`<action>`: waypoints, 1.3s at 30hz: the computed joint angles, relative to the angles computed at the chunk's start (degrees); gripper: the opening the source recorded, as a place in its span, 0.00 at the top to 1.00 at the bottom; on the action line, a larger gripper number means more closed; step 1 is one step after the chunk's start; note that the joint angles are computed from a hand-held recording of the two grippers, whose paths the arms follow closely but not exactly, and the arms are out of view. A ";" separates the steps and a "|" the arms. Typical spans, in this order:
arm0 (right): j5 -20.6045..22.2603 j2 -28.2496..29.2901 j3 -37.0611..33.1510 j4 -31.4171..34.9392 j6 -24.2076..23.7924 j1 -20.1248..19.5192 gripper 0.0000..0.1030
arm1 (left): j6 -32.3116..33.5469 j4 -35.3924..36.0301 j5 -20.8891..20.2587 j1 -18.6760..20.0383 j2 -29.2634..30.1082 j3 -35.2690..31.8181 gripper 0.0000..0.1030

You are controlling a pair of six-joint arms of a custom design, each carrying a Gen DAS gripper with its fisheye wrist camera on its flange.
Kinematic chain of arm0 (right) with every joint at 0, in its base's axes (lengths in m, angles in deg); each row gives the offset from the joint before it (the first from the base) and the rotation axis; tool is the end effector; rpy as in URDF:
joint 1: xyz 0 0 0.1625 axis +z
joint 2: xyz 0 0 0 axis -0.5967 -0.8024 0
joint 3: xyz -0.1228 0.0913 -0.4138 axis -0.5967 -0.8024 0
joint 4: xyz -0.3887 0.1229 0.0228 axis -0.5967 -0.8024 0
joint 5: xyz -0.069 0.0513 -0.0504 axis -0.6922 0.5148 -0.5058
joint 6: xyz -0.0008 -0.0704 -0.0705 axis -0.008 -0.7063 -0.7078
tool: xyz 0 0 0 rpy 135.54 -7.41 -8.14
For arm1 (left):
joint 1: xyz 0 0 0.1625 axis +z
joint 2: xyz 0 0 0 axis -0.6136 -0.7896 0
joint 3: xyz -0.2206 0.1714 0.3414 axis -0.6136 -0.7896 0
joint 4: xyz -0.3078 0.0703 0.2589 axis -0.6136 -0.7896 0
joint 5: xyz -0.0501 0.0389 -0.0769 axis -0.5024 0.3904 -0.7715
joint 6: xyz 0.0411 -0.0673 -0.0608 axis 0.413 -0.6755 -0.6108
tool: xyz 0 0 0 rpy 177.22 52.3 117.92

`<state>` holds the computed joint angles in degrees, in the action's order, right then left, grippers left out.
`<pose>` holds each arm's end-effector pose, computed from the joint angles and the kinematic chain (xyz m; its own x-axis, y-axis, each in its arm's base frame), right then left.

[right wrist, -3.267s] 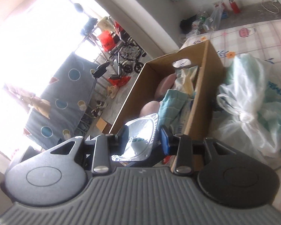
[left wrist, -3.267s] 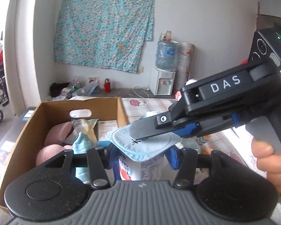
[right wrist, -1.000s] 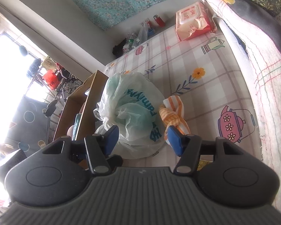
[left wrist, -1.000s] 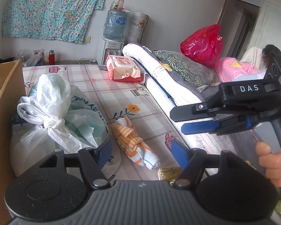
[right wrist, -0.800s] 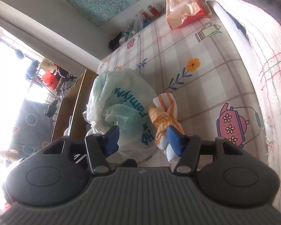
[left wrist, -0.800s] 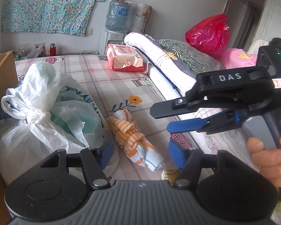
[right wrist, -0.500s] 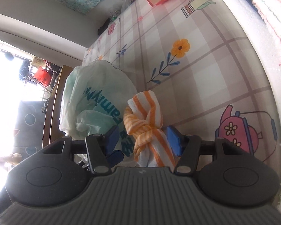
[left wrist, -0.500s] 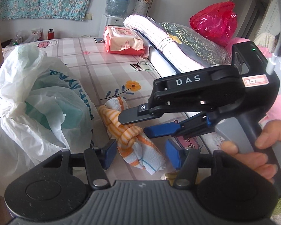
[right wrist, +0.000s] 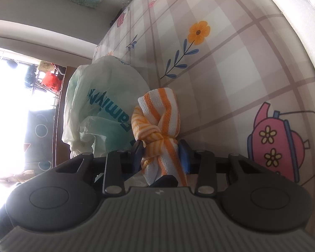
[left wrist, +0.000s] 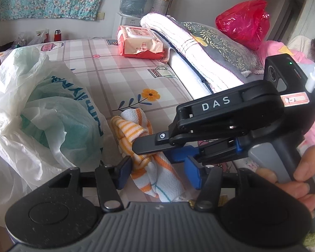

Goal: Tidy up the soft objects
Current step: 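Lift the orange-striped cloth with both grippers and lower it into the box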

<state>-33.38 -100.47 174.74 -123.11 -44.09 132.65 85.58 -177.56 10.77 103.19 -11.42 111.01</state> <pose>0.2014 -0.6138 -0.0394 -0.9945 0.0642 -0.0829 0.0868 0.9479 -0.3064 -0.0642 -0.5682 0.1945 -0.8124 0.3281 -0.4821 0.5308 0.7583 -0.3784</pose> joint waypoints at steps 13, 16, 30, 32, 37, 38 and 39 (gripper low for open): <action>1.86 -4.43 7.13 -8.92 2.30 3.16 0.67 | 2.24 -4.71 -4.58 -2.67 -8.59 5.51 0.46; 2.09 -5.15 7.33 -9.83 1.91 5.13 0.67 | 3.08 -6.49 -4.39 -3.57 -11.52 6.95 0.46; 8.02 5.41 -13.05 4.98 -2.03 18.06 0.67 | 5.35 -5.47 6.83 -3.22 -30.86 9.13 0.46; 9.15 9.11 -19.30 10.31 -2.67 20.03 0.67 | 4.70 -3.66 9.47 -2.25 -33.25 8.17 0.46; 12.27 20.04 -37.08 24.40 -2.71 23.71 0.67 | 2.05 1.91 15.31 0.78 -36.82 5.10 0.46; 12.63 22.39 -40.80 27.10 -2.67 24.39 0.67 | 1.45 3.29 16.20 1.68 -36.98 4.21 0.46; 12.83 24.41 -43.99 29.27 -2.77 24.88 0.67 | 0.61 5.14 16.86 2.90 -37.06 3.06 0.46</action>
<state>-20.55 -76.07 130.75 -93.84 -46.86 157.53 86.19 -172.42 27.63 106.09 -48.48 114.07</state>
